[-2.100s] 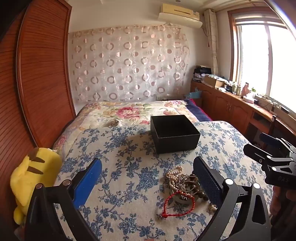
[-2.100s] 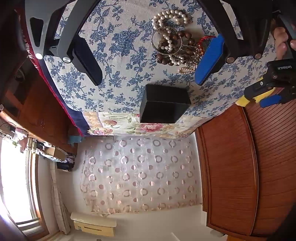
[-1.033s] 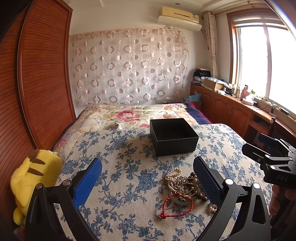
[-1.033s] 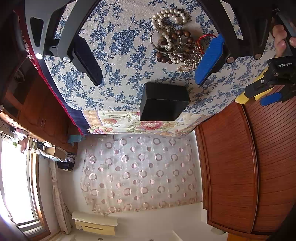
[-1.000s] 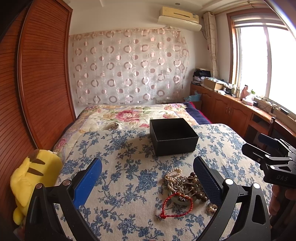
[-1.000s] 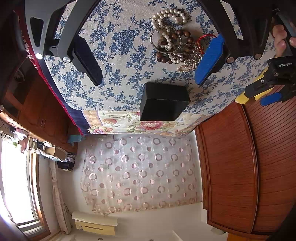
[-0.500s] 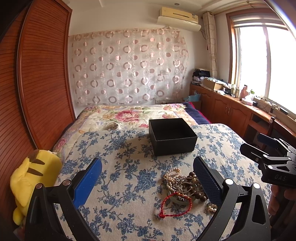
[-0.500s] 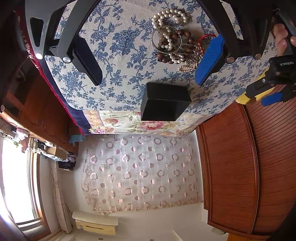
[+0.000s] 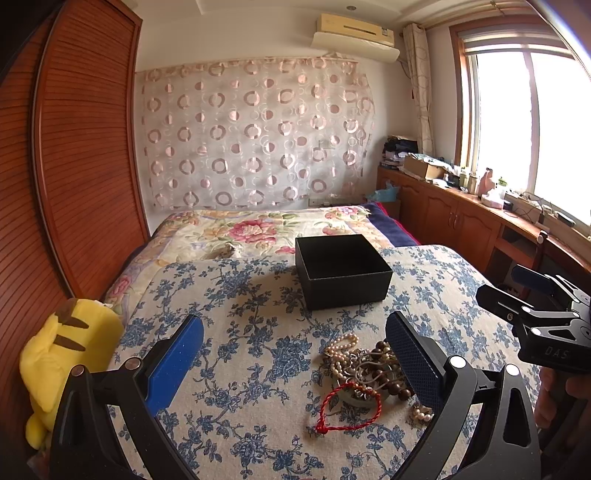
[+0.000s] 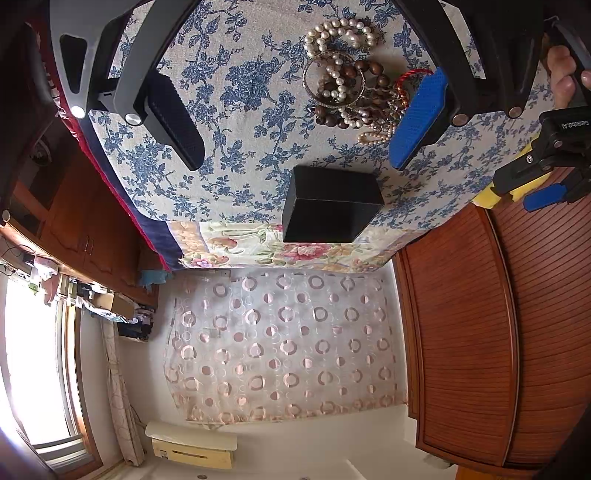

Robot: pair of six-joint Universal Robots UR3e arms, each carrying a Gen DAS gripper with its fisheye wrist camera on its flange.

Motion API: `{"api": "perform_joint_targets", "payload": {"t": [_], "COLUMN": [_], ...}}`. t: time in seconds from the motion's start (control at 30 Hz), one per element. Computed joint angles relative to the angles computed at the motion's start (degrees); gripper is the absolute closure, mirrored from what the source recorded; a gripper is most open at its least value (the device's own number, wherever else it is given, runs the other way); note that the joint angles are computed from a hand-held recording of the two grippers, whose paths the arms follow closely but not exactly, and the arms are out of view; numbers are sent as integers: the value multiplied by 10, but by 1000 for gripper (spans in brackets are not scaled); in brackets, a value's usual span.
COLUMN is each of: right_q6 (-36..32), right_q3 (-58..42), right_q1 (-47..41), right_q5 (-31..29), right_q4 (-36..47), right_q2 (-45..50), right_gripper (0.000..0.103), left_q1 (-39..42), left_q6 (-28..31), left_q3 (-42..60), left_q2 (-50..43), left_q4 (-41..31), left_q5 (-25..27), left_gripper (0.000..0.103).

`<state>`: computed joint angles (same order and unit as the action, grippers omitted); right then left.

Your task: Organize jewelry

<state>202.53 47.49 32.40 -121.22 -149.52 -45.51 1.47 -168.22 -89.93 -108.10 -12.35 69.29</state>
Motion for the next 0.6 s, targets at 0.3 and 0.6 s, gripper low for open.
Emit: {"api": "perform_joint_targets", "payload": {"t": [0.3,0.6], "right_q6": [1,0], "right_q3": [-3,3], "right_q1": [0,0], "right_q5": [0,-1], "right_q4": [3,-1], "right_q2": [0,-1], "right_gripper": [2,2], "left_q1": [0,0], "left_q6": [0,2], "left_q3": [0,-1], "left_q2": [0,4], "left_q4": [0,-5], "left_q5": [0,0], "left_gripper": [8,8]}}
